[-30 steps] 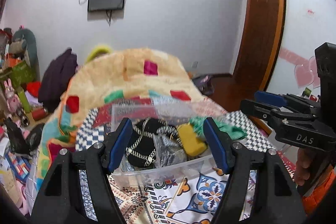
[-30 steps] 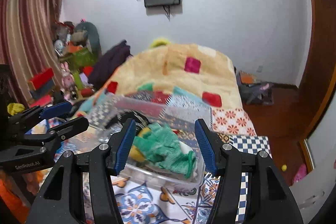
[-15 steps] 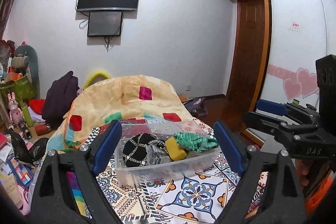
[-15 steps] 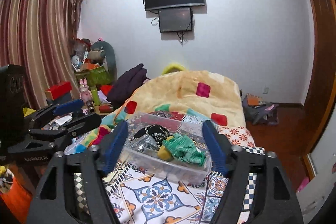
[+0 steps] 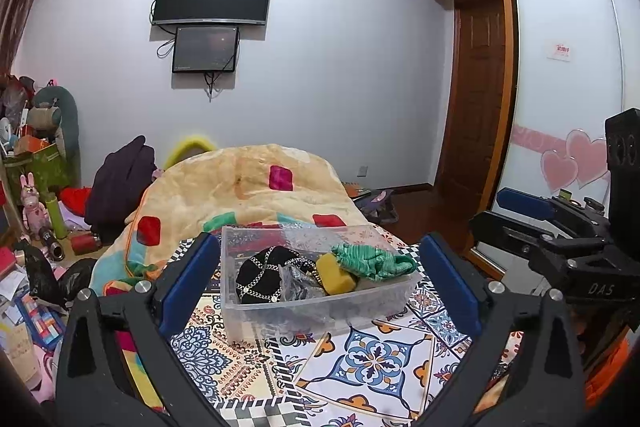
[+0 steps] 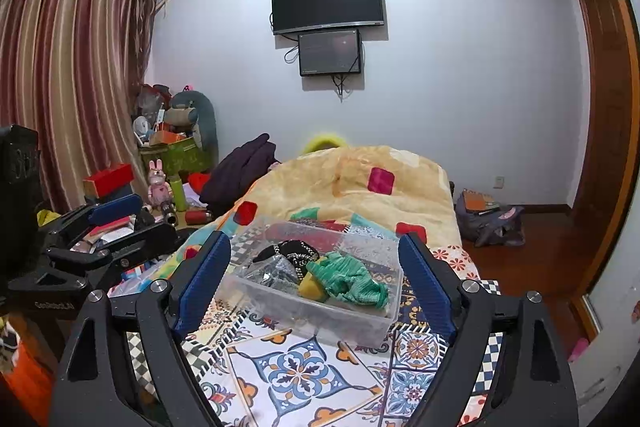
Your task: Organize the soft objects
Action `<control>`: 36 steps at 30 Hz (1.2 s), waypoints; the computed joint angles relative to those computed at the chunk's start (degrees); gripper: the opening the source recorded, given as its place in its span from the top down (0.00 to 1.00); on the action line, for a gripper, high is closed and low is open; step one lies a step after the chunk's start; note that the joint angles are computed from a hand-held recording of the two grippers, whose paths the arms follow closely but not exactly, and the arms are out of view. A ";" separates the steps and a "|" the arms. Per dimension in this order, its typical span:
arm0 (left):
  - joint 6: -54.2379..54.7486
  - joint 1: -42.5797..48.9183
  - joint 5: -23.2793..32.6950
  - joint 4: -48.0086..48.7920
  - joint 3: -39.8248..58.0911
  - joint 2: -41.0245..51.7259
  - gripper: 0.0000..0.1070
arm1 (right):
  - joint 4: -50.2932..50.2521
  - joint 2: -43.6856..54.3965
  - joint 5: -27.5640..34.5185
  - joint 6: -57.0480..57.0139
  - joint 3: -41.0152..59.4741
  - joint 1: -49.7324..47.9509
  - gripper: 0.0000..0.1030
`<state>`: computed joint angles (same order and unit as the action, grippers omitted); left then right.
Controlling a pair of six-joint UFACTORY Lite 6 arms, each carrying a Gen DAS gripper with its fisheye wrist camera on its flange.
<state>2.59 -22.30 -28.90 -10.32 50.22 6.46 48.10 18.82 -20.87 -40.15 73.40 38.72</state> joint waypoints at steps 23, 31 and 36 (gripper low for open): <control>2.91 -0.96 -0.97 -3.06 -0.24 0.76 0.04 | -4.45 -2.05 -0.74 6.12 -3.36 -0.01 0.14; 2.73 -0.98 -0.94 -2.93 -0.36 0.61 0.04 | -5.01 -2.02 -0.48 6.71 -3.31 -0.12 0.14; 3.07 -1.10 -1.07 -3.25 -0.37 0.76 0.04 | -5.68 -2.21 -0.46 7.31 -3.58 -0.23 0.14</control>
<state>5.66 -23.40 -29.97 -13.57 49.85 7.21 42.41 16.61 -21.33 -32.84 69.82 38.49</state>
